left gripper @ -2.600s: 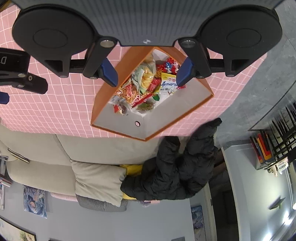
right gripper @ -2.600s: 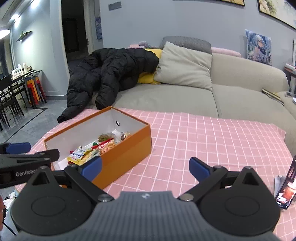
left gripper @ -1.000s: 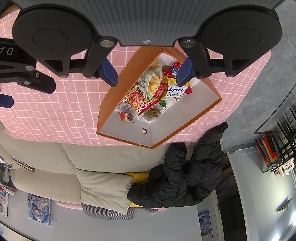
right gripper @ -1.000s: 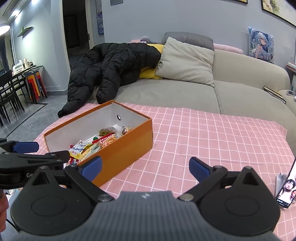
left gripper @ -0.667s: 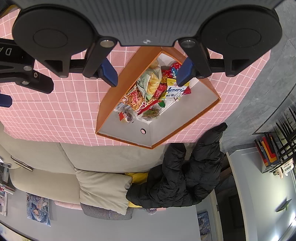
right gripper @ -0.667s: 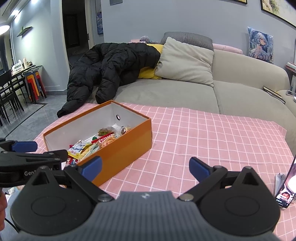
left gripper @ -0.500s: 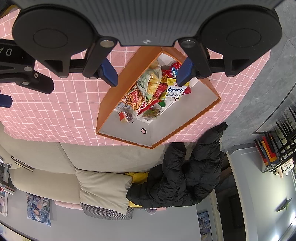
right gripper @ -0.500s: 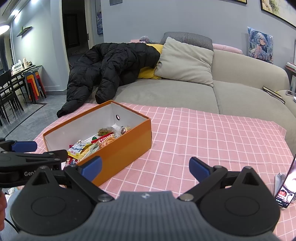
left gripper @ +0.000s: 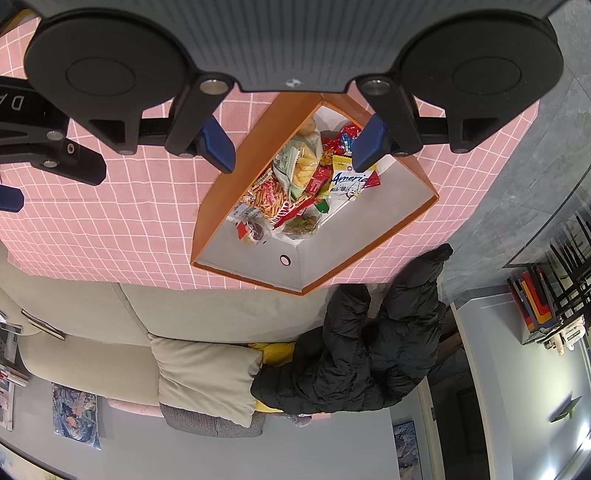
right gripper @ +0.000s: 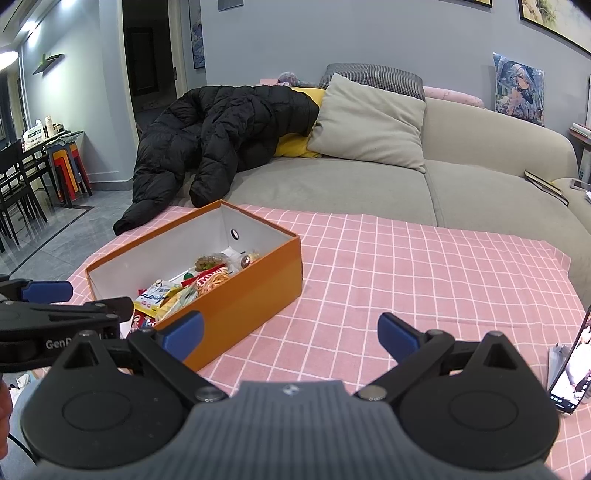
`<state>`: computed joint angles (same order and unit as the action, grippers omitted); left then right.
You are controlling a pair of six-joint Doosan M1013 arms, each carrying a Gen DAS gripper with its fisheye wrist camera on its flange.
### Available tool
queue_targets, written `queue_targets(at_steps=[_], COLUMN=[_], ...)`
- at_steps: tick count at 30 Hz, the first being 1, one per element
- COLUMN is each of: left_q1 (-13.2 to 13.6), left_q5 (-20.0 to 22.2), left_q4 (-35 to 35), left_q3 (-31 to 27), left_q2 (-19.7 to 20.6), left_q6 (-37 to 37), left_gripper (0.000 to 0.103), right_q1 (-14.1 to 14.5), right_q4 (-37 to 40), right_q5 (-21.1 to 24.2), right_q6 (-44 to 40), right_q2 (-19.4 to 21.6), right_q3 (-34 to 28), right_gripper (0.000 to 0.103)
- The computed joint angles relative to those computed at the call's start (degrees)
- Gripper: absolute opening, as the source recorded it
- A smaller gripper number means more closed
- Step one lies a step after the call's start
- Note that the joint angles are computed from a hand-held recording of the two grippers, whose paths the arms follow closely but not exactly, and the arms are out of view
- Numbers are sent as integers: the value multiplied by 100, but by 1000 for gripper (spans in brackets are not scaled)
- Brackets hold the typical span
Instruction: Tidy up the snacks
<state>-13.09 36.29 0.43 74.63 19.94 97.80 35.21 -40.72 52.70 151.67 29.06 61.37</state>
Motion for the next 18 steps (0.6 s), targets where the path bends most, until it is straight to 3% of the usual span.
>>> queue_targets(at_steps=[18], left_q1=[-3], left_q5=[-30], left_q4=[48], left_q3=[4], left_q2=[-19], left_q6=[2], left_gripper=[85], right_q1=[-7], right_q4=[22], right_q5=[13], right_q6=[-25], right_q2=[-6], right_q3=[-14], right_gripper=[97])
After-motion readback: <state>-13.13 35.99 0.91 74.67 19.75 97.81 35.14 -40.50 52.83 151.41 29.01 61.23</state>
